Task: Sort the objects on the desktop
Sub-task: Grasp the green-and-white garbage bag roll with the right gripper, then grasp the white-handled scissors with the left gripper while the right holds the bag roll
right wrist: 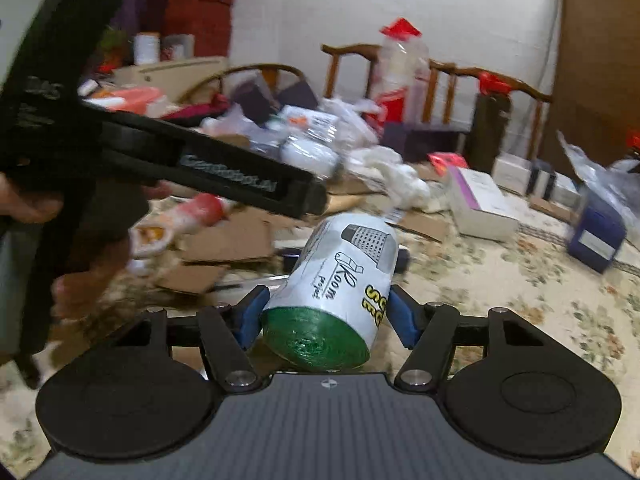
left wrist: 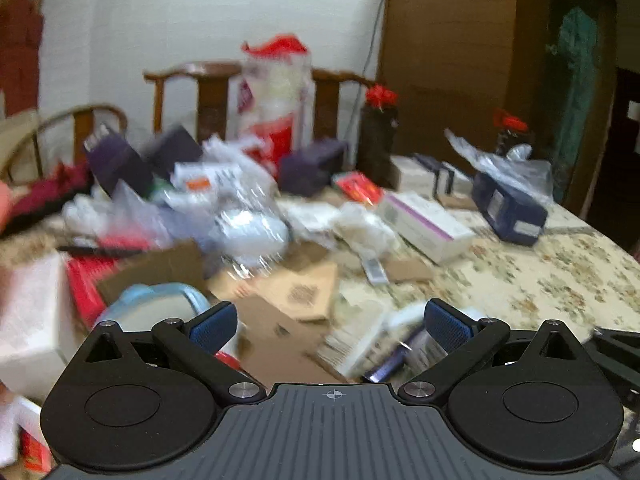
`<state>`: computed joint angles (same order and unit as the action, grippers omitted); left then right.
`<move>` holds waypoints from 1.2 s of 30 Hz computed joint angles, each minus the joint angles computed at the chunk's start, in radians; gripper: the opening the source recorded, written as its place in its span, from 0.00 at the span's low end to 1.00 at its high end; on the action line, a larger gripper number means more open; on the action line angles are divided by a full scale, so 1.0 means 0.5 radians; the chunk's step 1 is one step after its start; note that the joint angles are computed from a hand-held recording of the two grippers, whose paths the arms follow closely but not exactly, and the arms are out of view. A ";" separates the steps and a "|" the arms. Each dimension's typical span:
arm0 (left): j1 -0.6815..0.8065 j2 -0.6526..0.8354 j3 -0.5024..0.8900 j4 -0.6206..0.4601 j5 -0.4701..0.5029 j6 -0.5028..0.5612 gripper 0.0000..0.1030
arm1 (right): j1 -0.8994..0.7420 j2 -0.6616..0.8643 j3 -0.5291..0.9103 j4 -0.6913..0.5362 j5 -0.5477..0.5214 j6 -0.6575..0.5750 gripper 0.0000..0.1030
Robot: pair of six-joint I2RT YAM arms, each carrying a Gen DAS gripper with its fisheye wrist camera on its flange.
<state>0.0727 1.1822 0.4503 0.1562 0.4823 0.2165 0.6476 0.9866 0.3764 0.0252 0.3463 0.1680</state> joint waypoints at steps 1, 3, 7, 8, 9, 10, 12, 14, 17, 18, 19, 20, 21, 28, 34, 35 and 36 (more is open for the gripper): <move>0.028 -0.005 0.009 0.004 -0.026 -0.016 1.00 | 0.011 0.003 0.008 -0.009 0.011 0.008 0.67; 0.134 -0.018 0.068 -0.089 -0.006 -0.023 1.00 | -0.047 0.032 0.030 -0.043 -0.065 0.048 0.66; 0.362 -0.036 0.096 -0.231 0.002 0.176 1.00 | -0.251 -0.018 0.034 -0.097 -0.321 0.138 0.66; 0.406 -0.046 0.084 -0.263 -0.006 0.248 1.00 | -0.284 -0.032 0.032 -0.105 -0.360 0.178 0.66; 0.467 -0.060 0.064 -0.289 0.017 0.330 1.00 | -0.314 -0.036 0.032 -0.109 -0.386 0.215 0.66; 0.505 -0.072 0.040 -0.288 0.025 0.365 1.00 | -0.345 -0.034 0.039 -0.119 -0.411 0.239 0.66; 0.574 -0.111 0.001 -0.337 0.029 0.424 1.00 | -0.383 -0.031 0.033 -0.118 -0.440 0.271 0.66; 0.601 -0.136 -0.038 -0.355 0.025 0.494 1.00 | -0.403 -0.025 0.026 -0.114 -0.455 0.296 0.67; 0.608 -0.239 -0.137 -0.363 0.028 0.615 1.00 | -0.383 -0.026 0.017 -0.101 -0.427 0.313 0.67; 0.610 -0.273 -0.168 -0.378 0.030 0.671 1.00 | -0.369 -0.030 0.012 -0.101 -0.408 0.316 0.67; 0.597 -0.298 -0.198 -0.375 0.012 0.703 1.00 | -0.375 -0.028 0.013 -0.097 -0.414 0.317 0.68; 0.581 -0.317 -0.225 -0.366 -0.010 0.730 1.00 | -0.384 -0.032 0.011 -0.097 -0.428 0.316 0.68; 0.556 -0.339 -0.245 -0.363 -0.039 0.746 1.00 | -0.392 -0.030 0.013 -0.099 -0.439 0.313 0.68; 0.593 -0.227 -0.138 -0.517 0.075 0.749 0.90 | -0.411 -0.023 0.016 -0.096 -0.461 0.306 0.69; 0.936 -0.296 0.003 -0.961 0.358 1.009 0.56 | -0.426 -0.029 0.022 -0.111 -0.482 0.315 0.69; 0.966 -0.322 -0.004 -0.984 0.379 1.039 0.53 | -0.428 -0.031 0.022 -0.112 -0.484 0.312 0.69; 0.996 -0.352 -0.020 -0.994 0.403 1.070 0.51 | -0.430 -0.032 0.022 -0.113 -0.486 0.313 0.69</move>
